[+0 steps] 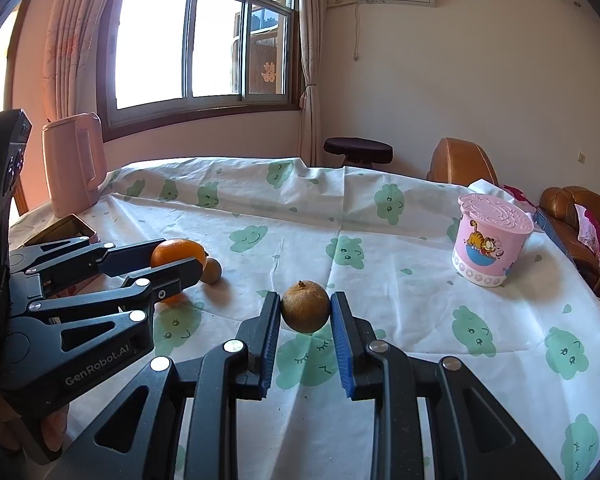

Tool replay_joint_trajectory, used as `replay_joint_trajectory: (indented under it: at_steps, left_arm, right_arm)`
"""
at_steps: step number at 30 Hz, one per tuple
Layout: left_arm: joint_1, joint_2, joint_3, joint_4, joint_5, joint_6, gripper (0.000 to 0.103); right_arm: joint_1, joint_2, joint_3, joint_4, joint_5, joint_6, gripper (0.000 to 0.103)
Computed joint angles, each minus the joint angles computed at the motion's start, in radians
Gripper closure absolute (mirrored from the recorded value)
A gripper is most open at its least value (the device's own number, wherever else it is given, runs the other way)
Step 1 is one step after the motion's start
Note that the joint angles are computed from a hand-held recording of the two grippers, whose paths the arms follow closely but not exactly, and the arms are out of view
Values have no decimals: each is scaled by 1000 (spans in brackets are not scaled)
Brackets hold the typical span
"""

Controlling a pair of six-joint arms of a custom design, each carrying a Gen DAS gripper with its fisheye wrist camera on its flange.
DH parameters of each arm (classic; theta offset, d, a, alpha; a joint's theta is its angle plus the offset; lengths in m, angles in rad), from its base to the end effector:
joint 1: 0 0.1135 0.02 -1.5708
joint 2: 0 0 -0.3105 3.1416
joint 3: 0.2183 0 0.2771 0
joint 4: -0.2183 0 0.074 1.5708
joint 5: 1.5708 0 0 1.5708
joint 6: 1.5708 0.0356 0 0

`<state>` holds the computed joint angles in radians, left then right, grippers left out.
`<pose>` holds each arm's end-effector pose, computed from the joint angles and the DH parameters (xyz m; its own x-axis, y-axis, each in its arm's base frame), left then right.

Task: Organize fruits
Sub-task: 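Lift the orange with the left gripper while the right gripper lifts the brown fruit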

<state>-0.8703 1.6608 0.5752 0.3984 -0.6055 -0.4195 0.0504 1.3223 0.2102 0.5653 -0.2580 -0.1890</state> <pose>0.2134 -0.2216 0.1459 -0.5140 0.0901 -0.8531 0.1485 0.9888 0.0149 0.2091 0.0196 0.1421 -0.4600 -0.2051 -0.8639 -0.3592 0.9328 -0.0302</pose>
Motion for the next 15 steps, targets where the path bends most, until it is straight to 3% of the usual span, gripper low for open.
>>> replay_joint_trajectory:
  at_steps: [15]
  left_arm:
    - [-21, -33, -51, 68, -45, -2, 70]
  right_arm:
    - [-25, -25, -37, 66, -32, 6, 76]
